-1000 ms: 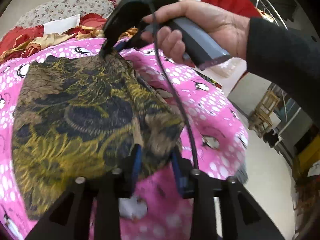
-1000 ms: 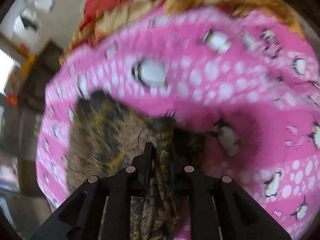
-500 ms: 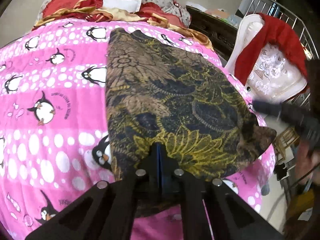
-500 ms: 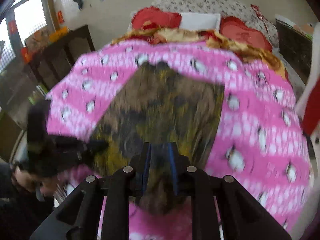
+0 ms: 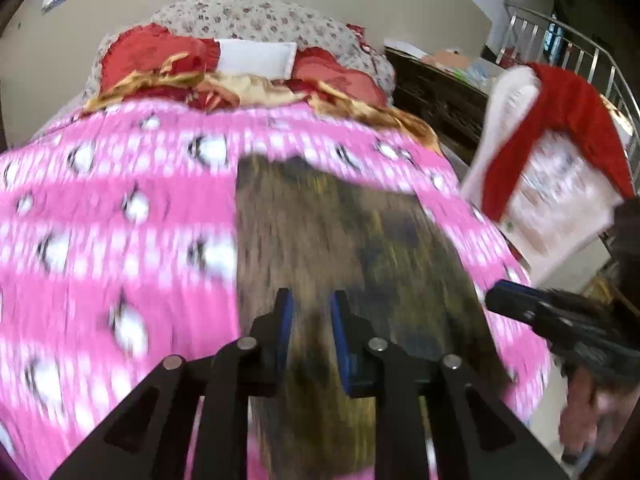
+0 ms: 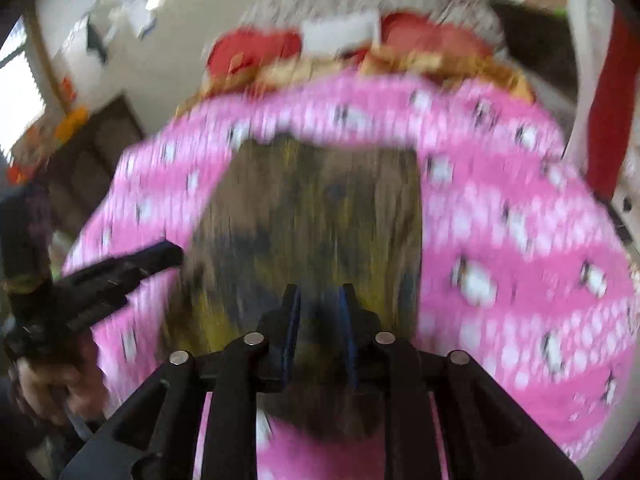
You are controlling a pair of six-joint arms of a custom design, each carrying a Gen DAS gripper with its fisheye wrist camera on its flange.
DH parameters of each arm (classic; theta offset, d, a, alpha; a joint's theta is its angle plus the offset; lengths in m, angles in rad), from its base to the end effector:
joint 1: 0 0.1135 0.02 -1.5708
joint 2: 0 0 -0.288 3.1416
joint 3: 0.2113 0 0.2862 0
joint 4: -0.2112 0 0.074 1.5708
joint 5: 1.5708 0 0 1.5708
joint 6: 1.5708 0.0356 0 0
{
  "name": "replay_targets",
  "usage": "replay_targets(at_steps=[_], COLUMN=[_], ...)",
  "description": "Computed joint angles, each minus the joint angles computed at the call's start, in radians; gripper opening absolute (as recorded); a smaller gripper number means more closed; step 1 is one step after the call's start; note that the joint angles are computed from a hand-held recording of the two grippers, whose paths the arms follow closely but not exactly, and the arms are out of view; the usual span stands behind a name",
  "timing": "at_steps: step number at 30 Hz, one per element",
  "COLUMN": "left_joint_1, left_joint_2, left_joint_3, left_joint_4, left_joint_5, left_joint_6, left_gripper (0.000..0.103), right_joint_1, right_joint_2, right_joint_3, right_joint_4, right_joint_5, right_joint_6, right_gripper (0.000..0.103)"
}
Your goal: Fold small clothes
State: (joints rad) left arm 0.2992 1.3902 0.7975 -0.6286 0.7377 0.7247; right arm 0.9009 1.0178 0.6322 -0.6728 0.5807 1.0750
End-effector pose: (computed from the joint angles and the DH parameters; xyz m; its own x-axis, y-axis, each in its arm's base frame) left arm 0.2634 0.0562 0.1960 -0.6708 0.3065 -0.6753 0.5967 0.7638 -0.2460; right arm 0.1404 0.1458 0.2185 -0.6870 0.3171 -0.6538 0.2437 0.9482 0.2039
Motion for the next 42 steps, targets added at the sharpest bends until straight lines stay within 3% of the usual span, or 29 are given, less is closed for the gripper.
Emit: replay_targets(at_steps=[2, 5, 7, 8, 11, 12, 17, 19, 21, 27, 28, 29, 34, 38, 41, 42], left_joint_1=[-0.132, -0.263, -0.297, -0.307, -0.272, -0.264, -0.287, -0.293, -0.307, -0.388, -0.382, -0.381, -0.397, -0.401, -0.351, -0.322], left_joint_2=[0.08, 0.179, 0.271, 0.31, 0.321, 0.319, 0.288, 0.238, 0.2, 0.336, 0.346, 0.355, 0.398, 0.421, 0.393, 0.367], left_joint_3=[0.069, 0.126, 0.164, 0.162, 0.045, 0.035, 0.104, 0.106, 0.098, 0.129, 0.117, 0.114, 0.131, 0.173, 0.255, 0.255], left_joint_4=[0.111, 0.247, 0.261, 0.285, 0.459, 0.47, 0.354, 0.362, 0.401, 0.483, 0.511, 0.53, 0.551, 0.506, 0.316, 0.286], left_joint_5=[-0.069, -0.22, -0.282, -0.324, -0.288, -0.277, -0.324, -0.302, -0.272, -0.399, -0.387, -0.379, -0.396, -0.387, -0.305, -0.274], left_joint_6=[-0.176, -0.314, -0.365, -0.379, -0.335, -0.339, -0.343, -0.403, -0.449, -0.48, -0.481, -0.483, -0.487, -0.477, -0.371, -0.343], left_gripper=[0.02, 0.02, 0.02, 0.017, 0.017, 0.017, 0.018, 0.031, 0.052, 0.053, 0.053, 0.053, 0.058, 0.063, 0.063, 0.068], right_joint_1=[-0.06, -0.168, -0.214, -0.212, -0.127, -0.115, -0.224, -0.231, -0.262, -0.431, -0.448, -0.431, -0.435, -0.45, -0.476, -0.478], right_joint_2=[0.146, 0.287, 0.346, 0.345, 0.328, 0.32, 0.175, 0.148, 0.199, 0.478, 0.498, 0.475, 0.467, 0.466, 0.408, 0.357], right_joint_3=[0.09, 0.109, 0.075, 0.013, -0.055, -0.063, -0.04, 0.002, 0.088, 0.14, 0.092, 0.044, 0.022, 0.028, 0.043, 0.026], right_joint_4=[-0.018, 0.079, 0.139, 0.228, 0.307, 0.31, 0.218, 0.163, 0.111, 0.299, 0.392, 0.465, 0.499, 0.493, 0.418, 0.394], right_joint_5=[0.027, -0.064, -0.133, -0.133, -0.019, -0.008, -0.15, -0.086, 0.003, -0.126, -0.161, -0.126, -0.13, -0.156, -0.245, -0.263], right_joint_6=[0.024, -0.011, -0.019, -0.005, -0.021, -0.023, -0.044, -0.013, -0.035, -0.174, -0.182, -0.176, -0.172, -0.183, -0.22, -0.214], right_gripper=[0.033, 0.033, 0.033, 0.034, 0.035, 0.035, 0.036, 0.036, 0.036, 0.038, 0.041, 0.043, 0.044, 0.048, 0.05, 0.05])
